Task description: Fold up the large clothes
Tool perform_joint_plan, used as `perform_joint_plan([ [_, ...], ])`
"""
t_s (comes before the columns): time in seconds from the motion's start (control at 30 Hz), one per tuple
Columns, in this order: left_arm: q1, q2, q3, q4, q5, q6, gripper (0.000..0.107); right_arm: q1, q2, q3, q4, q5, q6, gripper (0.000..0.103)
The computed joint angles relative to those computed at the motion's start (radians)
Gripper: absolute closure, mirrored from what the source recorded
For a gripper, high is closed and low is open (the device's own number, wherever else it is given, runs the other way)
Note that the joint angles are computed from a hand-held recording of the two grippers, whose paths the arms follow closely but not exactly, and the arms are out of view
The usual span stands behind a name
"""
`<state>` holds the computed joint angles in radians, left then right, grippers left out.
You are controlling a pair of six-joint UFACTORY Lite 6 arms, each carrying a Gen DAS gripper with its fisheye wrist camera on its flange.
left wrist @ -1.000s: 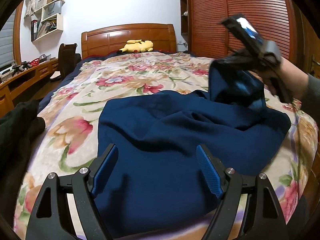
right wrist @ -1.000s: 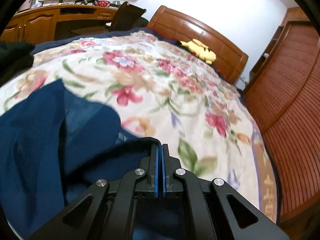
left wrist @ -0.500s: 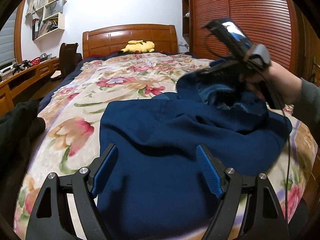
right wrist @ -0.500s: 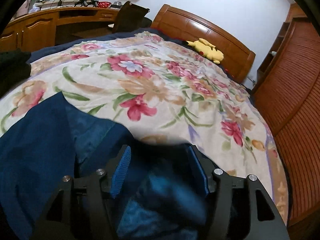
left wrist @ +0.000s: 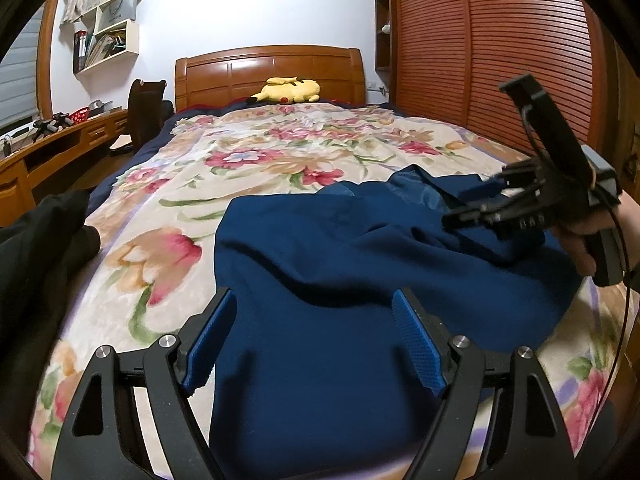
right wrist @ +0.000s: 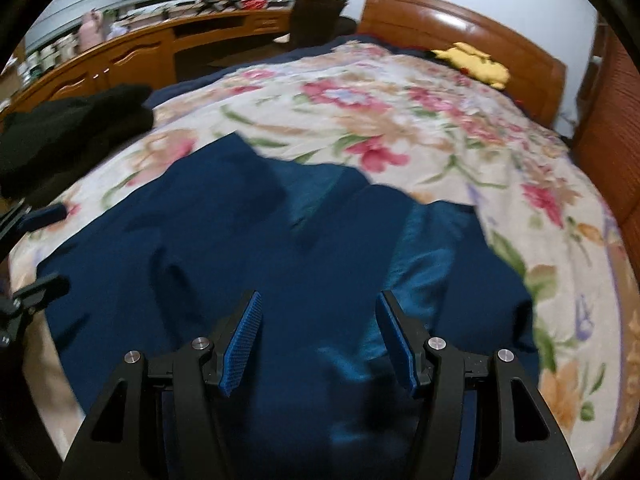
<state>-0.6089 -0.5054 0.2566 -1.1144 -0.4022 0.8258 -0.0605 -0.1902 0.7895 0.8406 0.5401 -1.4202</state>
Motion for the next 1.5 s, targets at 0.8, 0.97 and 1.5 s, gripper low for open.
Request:
perform_joint_plan([
  [0.8,0.011,0.037,0.029,-0.005,0.027,0.018,0.026,0.361,0.627,0.695,-1.119,-0.31,1.247,0.07],
  [0.97,-0.016,0.057,0.038,-0.039,0.003,0.049,0.026,0.235,0.56,0.632,-0.77,-0.36,0.916,0.042],
  [1.5,-0.024,0.123,0.052,-0.043,-0.021,0.041,0.026,-0.197,0.547,0.493,-0.005,-0.254,0.043,0.042],
])
